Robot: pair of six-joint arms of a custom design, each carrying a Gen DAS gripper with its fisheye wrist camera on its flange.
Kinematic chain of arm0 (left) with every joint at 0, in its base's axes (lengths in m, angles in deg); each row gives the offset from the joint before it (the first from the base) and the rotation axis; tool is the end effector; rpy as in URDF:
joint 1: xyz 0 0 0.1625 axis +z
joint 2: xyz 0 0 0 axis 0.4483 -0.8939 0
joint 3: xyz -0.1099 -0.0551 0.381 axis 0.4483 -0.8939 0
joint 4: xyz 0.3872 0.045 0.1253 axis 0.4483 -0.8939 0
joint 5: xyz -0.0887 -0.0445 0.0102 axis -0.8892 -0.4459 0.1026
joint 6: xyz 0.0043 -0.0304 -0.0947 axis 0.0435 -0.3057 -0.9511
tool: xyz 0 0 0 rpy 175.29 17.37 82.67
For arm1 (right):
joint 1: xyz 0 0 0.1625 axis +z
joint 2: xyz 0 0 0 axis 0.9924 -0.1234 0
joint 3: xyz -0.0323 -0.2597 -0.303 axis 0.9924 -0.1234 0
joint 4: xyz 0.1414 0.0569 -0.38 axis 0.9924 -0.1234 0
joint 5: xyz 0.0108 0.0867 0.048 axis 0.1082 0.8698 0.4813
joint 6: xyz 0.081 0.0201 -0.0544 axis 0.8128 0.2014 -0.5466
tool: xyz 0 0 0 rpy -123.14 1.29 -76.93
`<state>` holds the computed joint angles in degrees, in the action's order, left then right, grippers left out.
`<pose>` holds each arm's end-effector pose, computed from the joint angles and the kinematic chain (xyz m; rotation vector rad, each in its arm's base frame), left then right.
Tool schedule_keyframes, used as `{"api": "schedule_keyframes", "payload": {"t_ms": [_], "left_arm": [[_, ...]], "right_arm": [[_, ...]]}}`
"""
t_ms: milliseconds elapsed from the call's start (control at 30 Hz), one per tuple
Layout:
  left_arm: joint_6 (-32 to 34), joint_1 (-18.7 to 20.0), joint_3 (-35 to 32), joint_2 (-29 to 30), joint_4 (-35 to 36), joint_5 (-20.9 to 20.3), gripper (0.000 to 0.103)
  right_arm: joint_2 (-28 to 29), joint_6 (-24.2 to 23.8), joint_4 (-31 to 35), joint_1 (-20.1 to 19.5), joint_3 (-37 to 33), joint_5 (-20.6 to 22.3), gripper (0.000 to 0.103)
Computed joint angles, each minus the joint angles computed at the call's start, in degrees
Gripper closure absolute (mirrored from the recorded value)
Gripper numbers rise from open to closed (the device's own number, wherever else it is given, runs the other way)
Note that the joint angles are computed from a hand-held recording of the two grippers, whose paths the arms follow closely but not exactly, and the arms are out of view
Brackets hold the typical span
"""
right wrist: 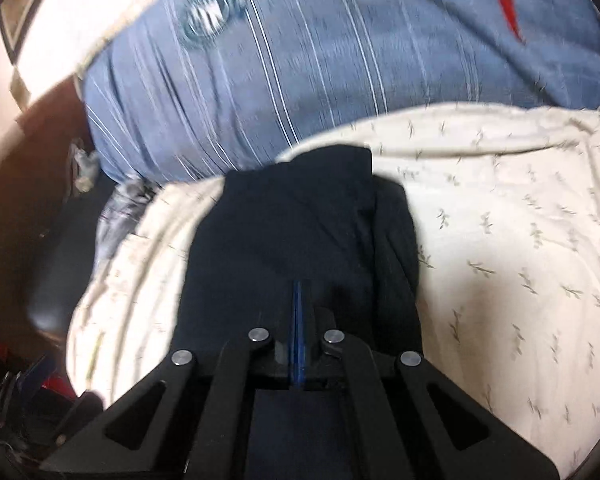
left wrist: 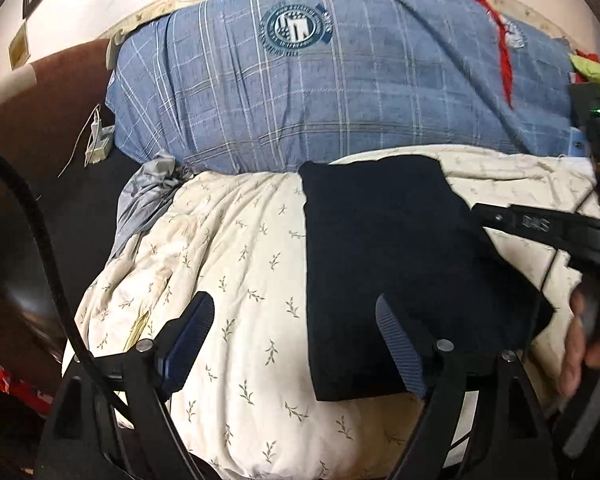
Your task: Fold large clothes
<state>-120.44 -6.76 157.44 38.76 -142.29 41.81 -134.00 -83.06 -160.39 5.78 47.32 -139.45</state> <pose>-0.5648 -0.4365 0.0514 0.2134 2.0280 -0.9118 0.1019 -0.5526 0.4505 0.5002 -2.6327 0.8413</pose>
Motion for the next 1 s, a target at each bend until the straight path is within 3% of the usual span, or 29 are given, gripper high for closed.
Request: {"api": "schedule_keyframes", "payload": {"t_ms": [133,267,300,367,500,667,833,1000], "left_arm": [[1.82,-1.28,2.08,-1.7,-4.56,-1.68,0.02],[1.45,-2.78,3.92,-3.48,-6.68,-3.61,0.019],[1.1,-3.26,4.58,-4.07,-7.2,-4.15,0.018],[-0.09,-4.11,5.46,-5.0,-7.27,-5.34,0.012],[-5.96,-6.02,5.59,-5.57,-2.2,-6.46,0.005],[-8.97,-8.19,7.99,-7.68,-1.77,-8.31,0.005],[-11.31,-9.61,8.45,-8.99,1.14,-10.48,0.001],[-13.49,-10.96,9.07,-9.74,1.95,-9.92,0.001]], "right_arm": [[-4.62,-1.23,-3.51,2.67,4.78,-3.57,0.103],[-8.61,-1.37,-6.73,6.98,8.89,-13.8,0.098],[-9.26,-1.27,-7.68,8.0,9.85,-16.82,0.095],[-10.8,-1.36,-8.14,9.27,11.41,-21.08,0.074],[-14.94,-1.79,-7.47,11.09,15.36,-25.71,0.063],[-19.47,0.31,-3.9,13.29,19.13,-27.46,0.049],[-22.62,1.94,-0.31,15.41,21.09,-26.13,0.048],[-23.85,0.01,-2.96,18.69,22.76,-28.41,0.043]]}}
